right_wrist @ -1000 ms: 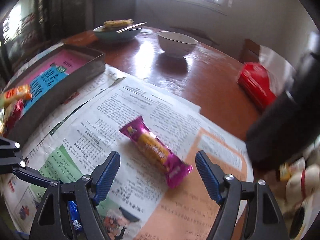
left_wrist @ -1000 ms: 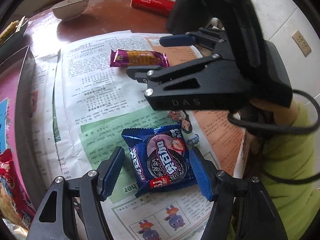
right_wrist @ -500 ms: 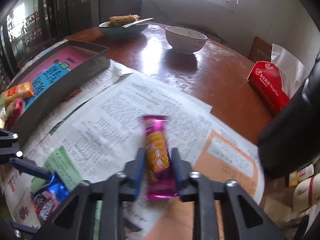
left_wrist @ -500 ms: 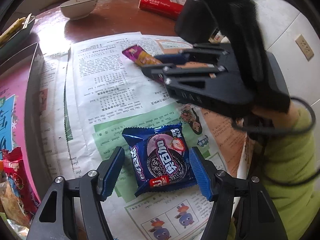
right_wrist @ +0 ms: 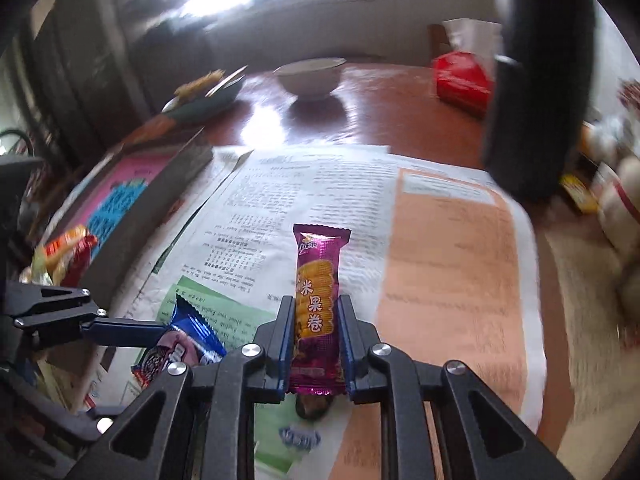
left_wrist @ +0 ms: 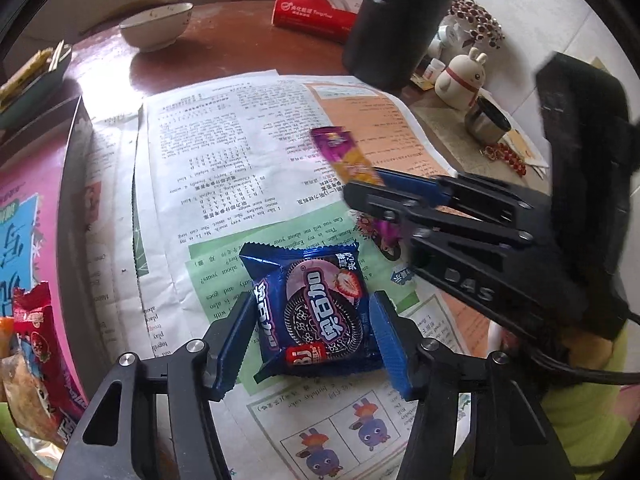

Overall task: Organize snacks
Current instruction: 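Lift both held snacks and carry them over the pink tray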

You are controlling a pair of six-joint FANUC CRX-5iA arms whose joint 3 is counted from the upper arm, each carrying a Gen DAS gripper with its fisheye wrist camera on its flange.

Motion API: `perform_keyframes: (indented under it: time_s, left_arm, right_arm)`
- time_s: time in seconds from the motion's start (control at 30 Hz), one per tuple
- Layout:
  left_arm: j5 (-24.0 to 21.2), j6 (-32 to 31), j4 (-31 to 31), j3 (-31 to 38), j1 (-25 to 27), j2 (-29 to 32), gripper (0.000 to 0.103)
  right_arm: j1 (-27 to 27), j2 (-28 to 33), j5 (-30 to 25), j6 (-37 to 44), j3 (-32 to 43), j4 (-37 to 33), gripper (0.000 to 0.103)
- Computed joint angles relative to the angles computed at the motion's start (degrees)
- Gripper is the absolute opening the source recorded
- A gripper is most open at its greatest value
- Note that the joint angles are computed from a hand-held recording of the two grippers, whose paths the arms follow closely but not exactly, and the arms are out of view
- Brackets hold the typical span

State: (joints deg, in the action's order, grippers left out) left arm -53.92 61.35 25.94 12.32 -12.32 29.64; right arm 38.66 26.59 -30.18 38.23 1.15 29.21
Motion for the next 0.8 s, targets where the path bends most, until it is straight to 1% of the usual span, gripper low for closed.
perform_keyframes:
  time_s: [0.1, 0.2, 0.23, 0.27, 0.3, 0.33, 0.4, 0.43, 0.47, 0.5, 0.57, 0.6, 0.63, 0.67, 0.7, 0.8]
  left_arm:
    - [1.30, -0.69, 0.09, -1.18, -0.02, -0.73, 0.058]
    - [1.80, -1.02, 0.90, -2.23, 0.42, -1.37, 0.054]
    - [2.09, -1.36, 1.00, -2.62, 0.50, -1.73, 0.045]
    - [3.32, -2.45, 2.10, -3.91, 0.72, -2.61, 0.039]
    - [3.96, -3.37, 2.94, -4.63, 0.98, -3.20, 0.031]
    - [3.95, -3.71, 3.06, -4.66, 1.10, -3.34, 0.025]
    - [3.83, -3.50, 2.19, -4.27, 1.23, -3.32, 0.016]
    - [2.67, -2.77, 1.32, -3.45, 1.32, -2.76, 0.016]
    - [1.44, -3.20, 1.85, -3.14, 1.55, -2.21, 0.016]
    - [2.36, -4.01, 3.61, -4.42, 1.86, -2.63, 0.017]
    - [1.29, -4.09, 4.42, -4.10, 1.99, -2.16, 0.024]
    - [0.34, -3.54, 3.84, -3.32, 1.90, -1.73, 0.035]
    - [-0.29, -2.61, 3.29, -2.64, 1.75, -1.38, 0.051]
    - [-0.48, -2.58, 3.48, -2.43, 1.57, -1.18, 0.057]
    - [-0.57, -2.62, 3.70, -2.16, 1.35, -0.96, 0.060]
    - [0.07, -0.80, 1.23, -0.71, 0.22, -0.48, 0.060]
  right_arm:
    - [0.02, -3.18, 3.85, -14.30, -6.91, 10.52, 0.021]
    - [-0.46, -5.62, 7.07, -24.81, -11.77, 18.84, 0.021]
    - [-0.60, -6.41, 8.23, -27.30, -13.14, 20.80, 0.021]
    - [-0.68, -6.88, 8.94, -29.26, -14.04, 22.51, 0.021]
    - [-0.76, -7.27, 9.33, -31.44, -14.80, 24.51, 0.021]
    - [-0.73, -7.66, 9.43, -33.37, -15.45, 26.27, 0.021]
    - [-0.92, -8.47, 10.21, -37.30, -16.86, 29.75, 0.021]
    - [-0.84, -8.60, 10.31, -37.44, -16.96, 29.67, 0.021]
    - [-0.84, -8.85, 9.93, -38.87, -17.31, 30.91, 0.021]
    - [-0.91, -8.97, 9.80, -40.02, -17.58, 32.04, 0.021]
    - [-1.24, -9.58, 10.01, -42.64, -18.55, 34.45, 0.021]
    - [-1.28, -9.99, 9.89, -44.11, -19.16, 35.64, 0.021]
    - [-1.32, -10.19, 9.95, -44.66, -19.42, 36.07, 0.021]
    - [-1.35, -10.37, 9.84, -45.37, -19.67, 36.54, 0.021]
    - [-1.39, -10.56, 9.82, -46.08, -19.95, 37.11, 0.021]
    - [-2.06, -11.08, 10.75, -48.97, -20.97, 40.11, 0.021]
